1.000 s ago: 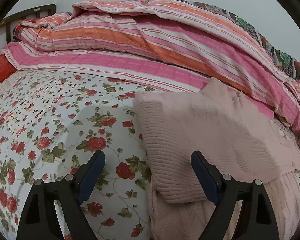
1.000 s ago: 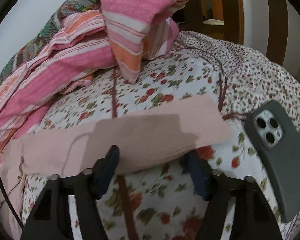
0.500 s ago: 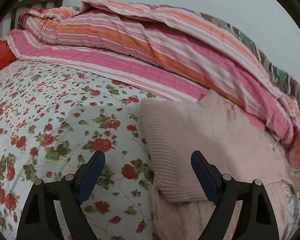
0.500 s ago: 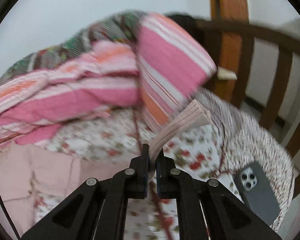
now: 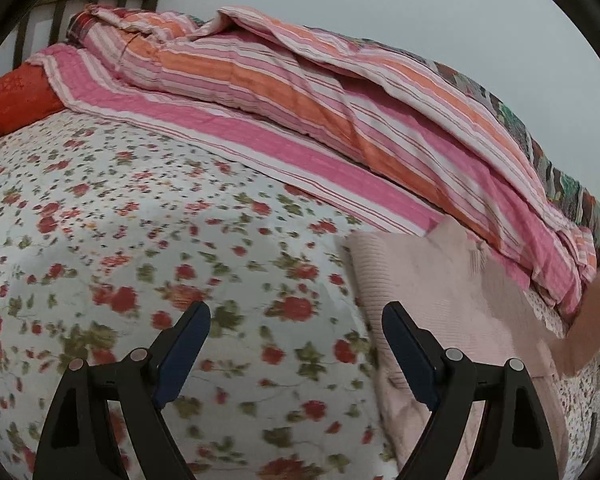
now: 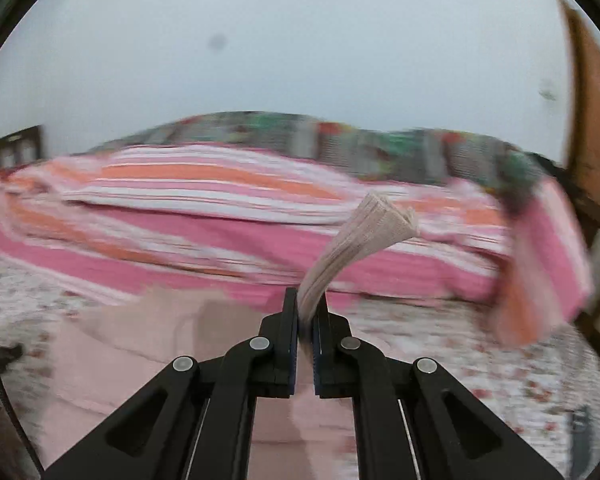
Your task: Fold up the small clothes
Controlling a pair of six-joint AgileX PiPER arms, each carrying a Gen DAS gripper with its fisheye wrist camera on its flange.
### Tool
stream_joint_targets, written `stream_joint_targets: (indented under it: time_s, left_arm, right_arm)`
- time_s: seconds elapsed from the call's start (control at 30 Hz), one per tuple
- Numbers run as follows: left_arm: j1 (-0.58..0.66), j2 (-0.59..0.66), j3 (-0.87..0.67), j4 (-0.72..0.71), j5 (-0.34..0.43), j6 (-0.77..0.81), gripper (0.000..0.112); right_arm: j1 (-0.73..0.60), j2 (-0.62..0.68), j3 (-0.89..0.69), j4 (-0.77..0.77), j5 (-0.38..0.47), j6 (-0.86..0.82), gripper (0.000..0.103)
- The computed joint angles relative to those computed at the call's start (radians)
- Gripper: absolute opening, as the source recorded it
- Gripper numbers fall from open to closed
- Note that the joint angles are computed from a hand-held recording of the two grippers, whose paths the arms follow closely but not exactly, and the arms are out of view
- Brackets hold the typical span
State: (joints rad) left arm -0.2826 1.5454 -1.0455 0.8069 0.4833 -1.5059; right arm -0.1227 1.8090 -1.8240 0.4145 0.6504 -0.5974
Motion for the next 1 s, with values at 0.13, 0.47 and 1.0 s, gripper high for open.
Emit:
stream_joint_targets:
  time_s: [0.13,0.47,1.0]
  left_arm:
    - [0.043,-0.015,0.019,-0.078,-0.039,0.072,0.087]
    - [0.042,-0.014,0.012,-0.037,0.009,0.097,0.087]
    - [-0.062,0.094,-0.091,-0.119,-0.147,0.226,0.071]
  right_arm:
    - [0.194,0.022,0.021,-0.008,0.075,0.049,0.006]
    - [0.373,0.146,0.09,-0.021,0.14,0.018,0.042]
    - [-0.142,0.095,0.18,0.129,0.079,-0.207,0.057]
